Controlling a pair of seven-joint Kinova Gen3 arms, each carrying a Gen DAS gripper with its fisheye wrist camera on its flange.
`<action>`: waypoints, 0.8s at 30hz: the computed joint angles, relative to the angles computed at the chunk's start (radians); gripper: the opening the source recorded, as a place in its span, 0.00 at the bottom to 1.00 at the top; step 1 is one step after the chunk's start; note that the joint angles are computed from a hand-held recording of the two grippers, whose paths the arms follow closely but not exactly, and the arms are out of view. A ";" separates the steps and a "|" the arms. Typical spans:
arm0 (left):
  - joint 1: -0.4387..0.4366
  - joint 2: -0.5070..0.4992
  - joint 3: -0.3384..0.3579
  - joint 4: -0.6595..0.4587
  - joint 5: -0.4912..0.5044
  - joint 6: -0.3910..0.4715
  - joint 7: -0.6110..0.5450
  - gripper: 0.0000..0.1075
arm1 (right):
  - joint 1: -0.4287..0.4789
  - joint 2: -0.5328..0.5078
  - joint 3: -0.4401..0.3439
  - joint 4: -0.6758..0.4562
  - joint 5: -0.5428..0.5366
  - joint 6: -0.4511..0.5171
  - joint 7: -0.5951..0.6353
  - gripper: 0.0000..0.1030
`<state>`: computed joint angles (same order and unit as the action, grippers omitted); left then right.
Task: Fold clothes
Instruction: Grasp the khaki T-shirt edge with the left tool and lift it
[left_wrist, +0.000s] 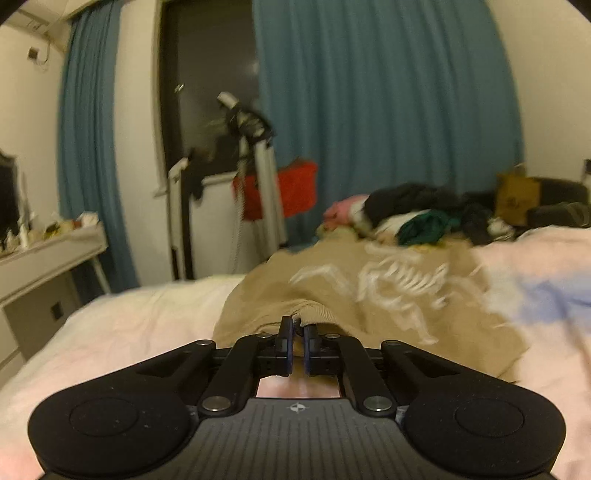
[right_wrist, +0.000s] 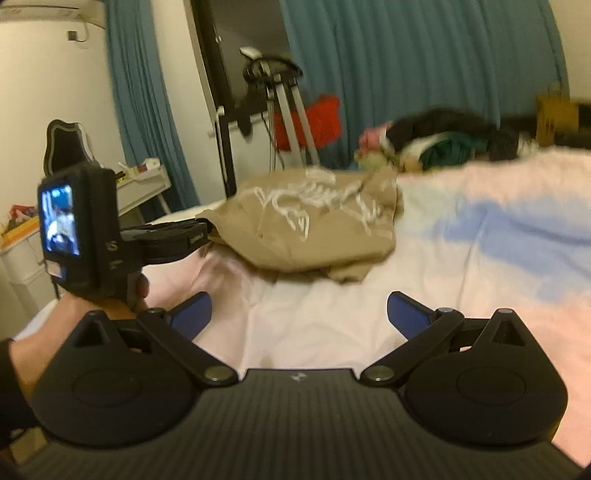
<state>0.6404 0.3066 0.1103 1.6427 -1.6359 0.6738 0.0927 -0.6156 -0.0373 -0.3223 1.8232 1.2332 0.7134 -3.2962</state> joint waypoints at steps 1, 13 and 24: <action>0.008 -0.022 0.002 0.022 -0.025 -0.002 0.022 0.05 | -0.011 0.004 -0.015 0.001 0.036 0.040 -0.025 1.00; 0.040 -0.292 0.189 0.160 0.091 0.178 0.036 0.04 | -0.104 -0.034 -0.088 0.023 0.153 0.322 -0.179 1.00; 0.037 -0.522 0.424 0.299 0.171 0.365 0.082 0.04 | -0.141 -0.104 -0.194 0.062 0.157 0.460 -0.221 1.00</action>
<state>0.6770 -0.2155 0.5347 1.9416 -1.4647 1.0389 0.1746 -0.7566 -0.1410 -0.5164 1.8854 1.3905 1.1735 -3.5175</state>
